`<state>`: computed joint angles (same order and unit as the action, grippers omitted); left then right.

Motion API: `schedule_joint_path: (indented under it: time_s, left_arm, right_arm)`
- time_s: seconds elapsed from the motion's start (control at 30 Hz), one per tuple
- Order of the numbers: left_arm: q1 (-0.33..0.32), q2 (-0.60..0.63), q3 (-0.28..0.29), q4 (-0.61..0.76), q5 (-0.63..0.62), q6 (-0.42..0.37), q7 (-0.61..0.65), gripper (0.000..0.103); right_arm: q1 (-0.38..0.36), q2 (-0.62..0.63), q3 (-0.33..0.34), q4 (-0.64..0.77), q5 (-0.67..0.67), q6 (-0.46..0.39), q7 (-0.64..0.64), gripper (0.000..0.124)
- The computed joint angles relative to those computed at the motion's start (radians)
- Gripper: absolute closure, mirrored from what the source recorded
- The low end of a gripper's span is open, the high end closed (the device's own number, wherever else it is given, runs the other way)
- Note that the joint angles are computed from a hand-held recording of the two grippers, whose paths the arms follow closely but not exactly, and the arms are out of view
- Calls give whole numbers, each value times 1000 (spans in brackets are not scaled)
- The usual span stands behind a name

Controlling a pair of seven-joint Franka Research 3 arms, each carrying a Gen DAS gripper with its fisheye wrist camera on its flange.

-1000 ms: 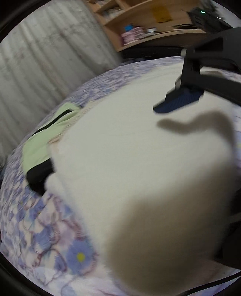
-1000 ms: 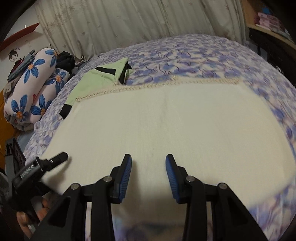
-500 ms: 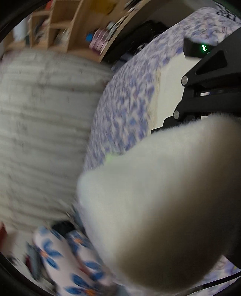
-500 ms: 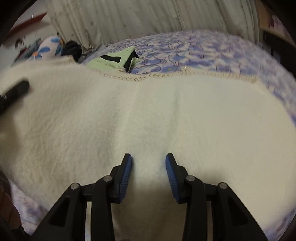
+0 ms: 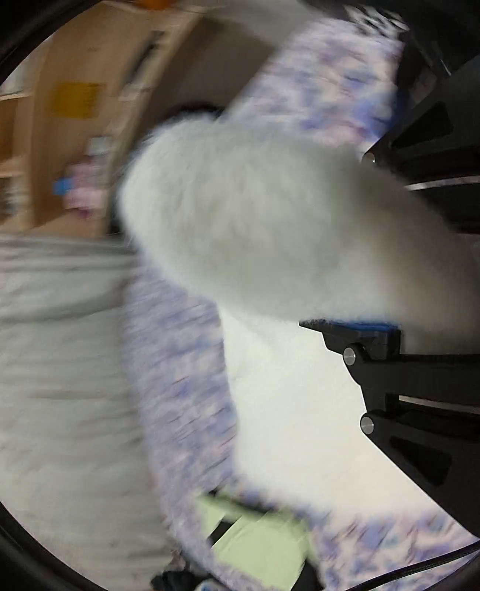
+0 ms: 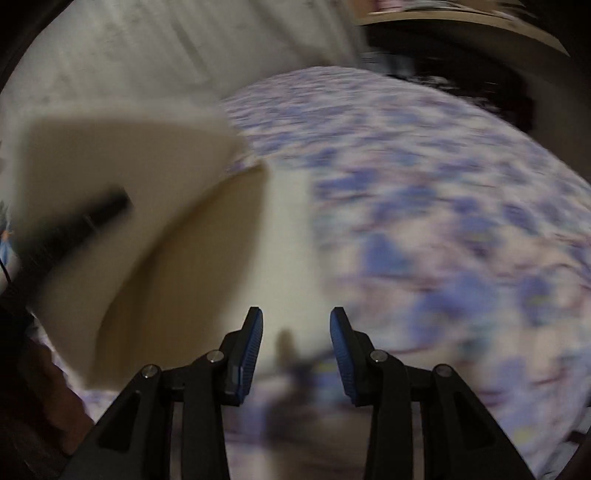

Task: Fold large clothes
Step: 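Fold the bundle over onto itself with the left gripper and release, then grasp the folded bundle corner with the right gripper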

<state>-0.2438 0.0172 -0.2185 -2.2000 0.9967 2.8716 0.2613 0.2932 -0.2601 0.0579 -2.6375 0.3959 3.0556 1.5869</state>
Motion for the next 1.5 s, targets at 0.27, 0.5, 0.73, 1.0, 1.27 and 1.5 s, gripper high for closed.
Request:
schedule_joint_path:
  time_s: [0.27, 0.5, 0.73, 1.0, 1.27, 1.5]
  left_arm:
    - [-47, 47, -5, 22, 21, -59, 58, 37]
    - [-30, -88, -20, -110, -279, 61, 255, 29]
    - [-59, -246, -11, -249, -566, 102, 420, 29]
    - [-32, -492, 4, -421, -699, 38, 447, 28]
    - [21, -658, 41, -531, -741, -79, 456, 28]
    - [10, -596, 146, -535, -811, -47, 584, 28]
  right_arm:
    - [67, -21, -116, -38, 152, -31, -129, 86]
    - [96, -13, -143, -11, 297, -36, -256, 86]
    - [70, -41, -119, -12, 342, -63, -287, 86]
    - [97, -116, -137, -26, 409, -128, -351, 86]
    - [158, -155, -172, 60, 543, -229, -517, 72]
    - [102, -1, -153, 278, 575, -431, -576, 72]
